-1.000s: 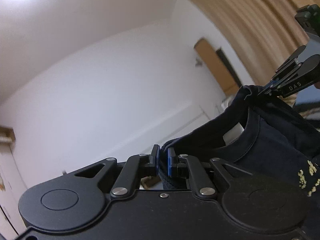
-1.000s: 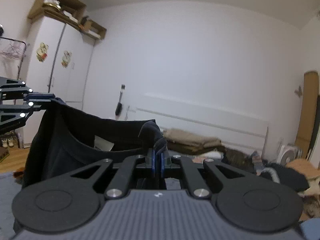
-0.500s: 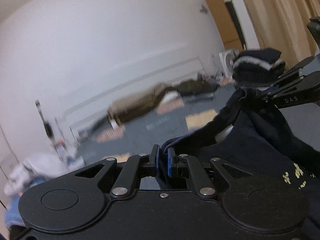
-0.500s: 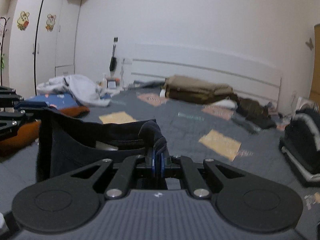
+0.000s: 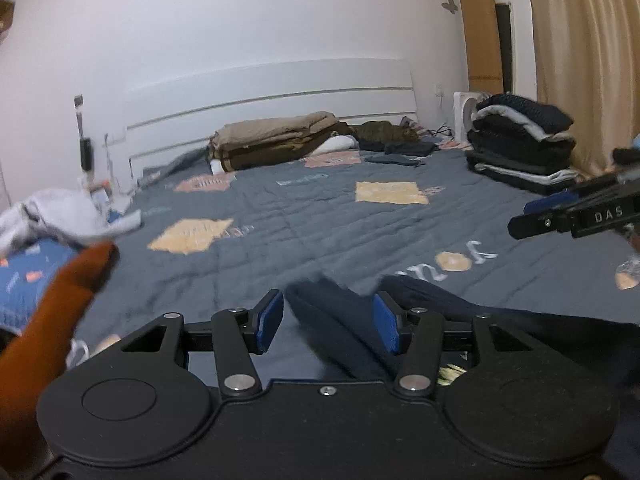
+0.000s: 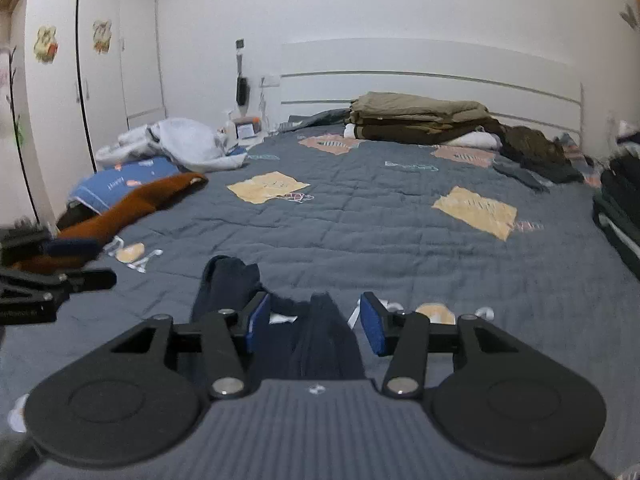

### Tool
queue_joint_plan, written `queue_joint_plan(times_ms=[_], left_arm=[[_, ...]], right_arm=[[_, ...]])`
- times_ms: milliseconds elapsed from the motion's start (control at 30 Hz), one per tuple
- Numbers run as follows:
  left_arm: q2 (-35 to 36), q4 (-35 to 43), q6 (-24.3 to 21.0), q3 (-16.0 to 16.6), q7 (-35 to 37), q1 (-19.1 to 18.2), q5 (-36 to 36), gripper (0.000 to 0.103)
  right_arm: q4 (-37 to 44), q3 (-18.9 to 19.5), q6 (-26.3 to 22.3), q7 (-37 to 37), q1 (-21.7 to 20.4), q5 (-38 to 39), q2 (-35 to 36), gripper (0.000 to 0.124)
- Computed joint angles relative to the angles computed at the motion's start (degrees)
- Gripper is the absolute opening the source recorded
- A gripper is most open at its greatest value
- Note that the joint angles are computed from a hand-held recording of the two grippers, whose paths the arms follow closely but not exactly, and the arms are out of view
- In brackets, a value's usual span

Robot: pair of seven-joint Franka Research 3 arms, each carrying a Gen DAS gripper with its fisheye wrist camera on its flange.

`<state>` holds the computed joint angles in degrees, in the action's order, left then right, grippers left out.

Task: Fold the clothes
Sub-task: 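Lower the navy T-shirt onto the bed with both grippers, print facing up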

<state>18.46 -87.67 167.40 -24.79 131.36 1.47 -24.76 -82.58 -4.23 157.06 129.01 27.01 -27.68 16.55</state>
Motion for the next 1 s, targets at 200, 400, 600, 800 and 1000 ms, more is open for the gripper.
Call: queue_joint_plan(times_ms=[200,400,600,800,1000], left_arm=[[-10.7,-13.5,3.4,-4.4,10.2,3.8,-17.2,0.053],[-17.3,-22.0,5.9,-2.8,18.6,1.0,-30.3,0.054],[-17.5,-26.4,11.1,0.4,19.2,-4.1,-29.4,0.054],[-15.8,-27.9,12.2,5.1,15.7,-9.0,-17.5,0.054],[-15.3,-28.9,10.4,6.7,17.7,-9.7,-17.8,0.054]], right_arm=[[-14.5,1.5,2.3,11.9,0.8,-5.4,-10.1,0.050],[-22.1,6.2,4.4,18.5,-1.9,-7.0,-15.0,0.051],[-24.2,9.4,8.5,23.0,-4.2,-10.8,-15.5,0.051],[-24.6,10.3,10.9,12.5,-4.3,-0.5,-14.6,0.052],[-26.3,11.1,11.9,-1.2,-4.3,16.4,-15.8,0.052]])
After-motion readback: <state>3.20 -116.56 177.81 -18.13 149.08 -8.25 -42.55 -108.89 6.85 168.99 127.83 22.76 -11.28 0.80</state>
